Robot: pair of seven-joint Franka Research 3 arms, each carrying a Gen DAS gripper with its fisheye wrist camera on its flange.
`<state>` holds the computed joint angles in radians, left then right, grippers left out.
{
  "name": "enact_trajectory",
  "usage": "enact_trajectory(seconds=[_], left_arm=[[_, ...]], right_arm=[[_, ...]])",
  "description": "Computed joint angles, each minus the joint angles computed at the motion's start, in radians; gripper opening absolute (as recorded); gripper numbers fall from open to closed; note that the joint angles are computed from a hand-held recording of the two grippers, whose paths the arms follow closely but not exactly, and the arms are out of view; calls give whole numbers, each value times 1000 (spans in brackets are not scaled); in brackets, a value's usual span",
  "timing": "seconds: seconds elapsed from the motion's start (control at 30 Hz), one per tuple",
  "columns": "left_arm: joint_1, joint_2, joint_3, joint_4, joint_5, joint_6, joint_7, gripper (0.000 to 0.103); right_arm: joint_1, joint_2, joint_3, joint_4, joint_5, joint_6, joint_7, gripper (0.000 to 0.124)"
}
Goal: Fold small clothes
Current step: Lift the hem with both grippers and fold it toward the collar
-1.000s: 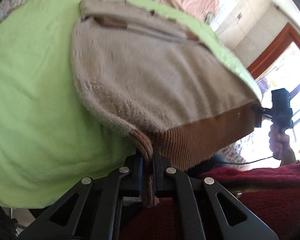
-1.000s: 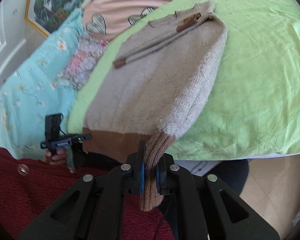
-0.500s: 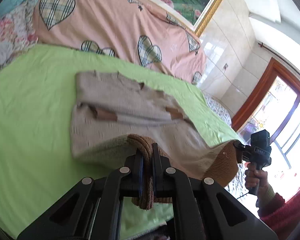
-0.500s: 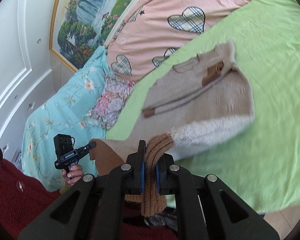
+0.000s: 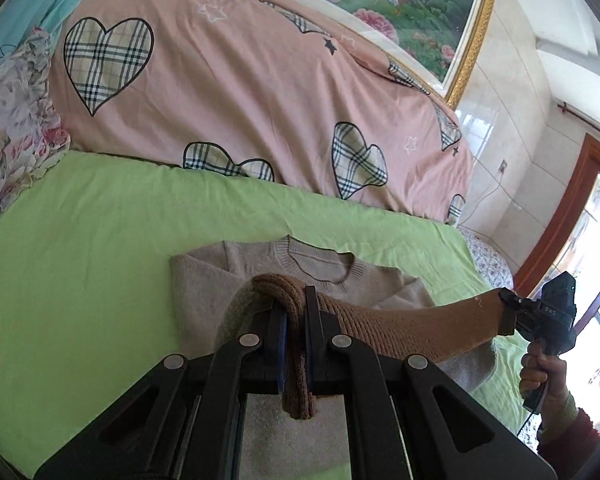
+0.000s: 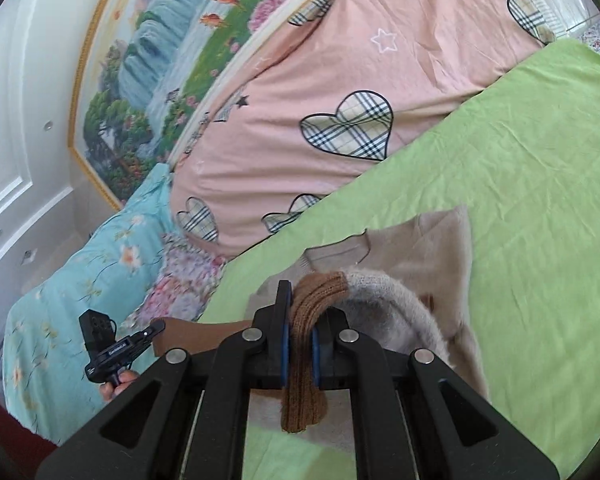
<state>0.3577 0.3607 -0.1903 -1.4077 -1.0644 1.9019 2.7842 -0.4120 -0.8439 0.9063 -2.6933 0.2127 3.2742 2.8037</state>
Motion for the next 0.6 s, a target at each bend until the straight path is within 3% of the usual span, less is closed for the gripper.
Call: enact_trajectory(seconds=[0.17,0.3,0.5,0.6], left_arm=[[-90,136,-27,135,135,112,-110,4],[-140,255,-49,249,257,167,-205,5],[-168,404,-80,409,390,172,-340,5],[-154,415,-102,411,437,158,-376,7]], right_arm=[[-116,201,4,57,-9,47,-58,9],[-173,306,18,102,-16,-14,-100,9],[-219,369,30,122,-96,-91,-58,9],[-202,370,12,117,-123,-115,-23,10]])
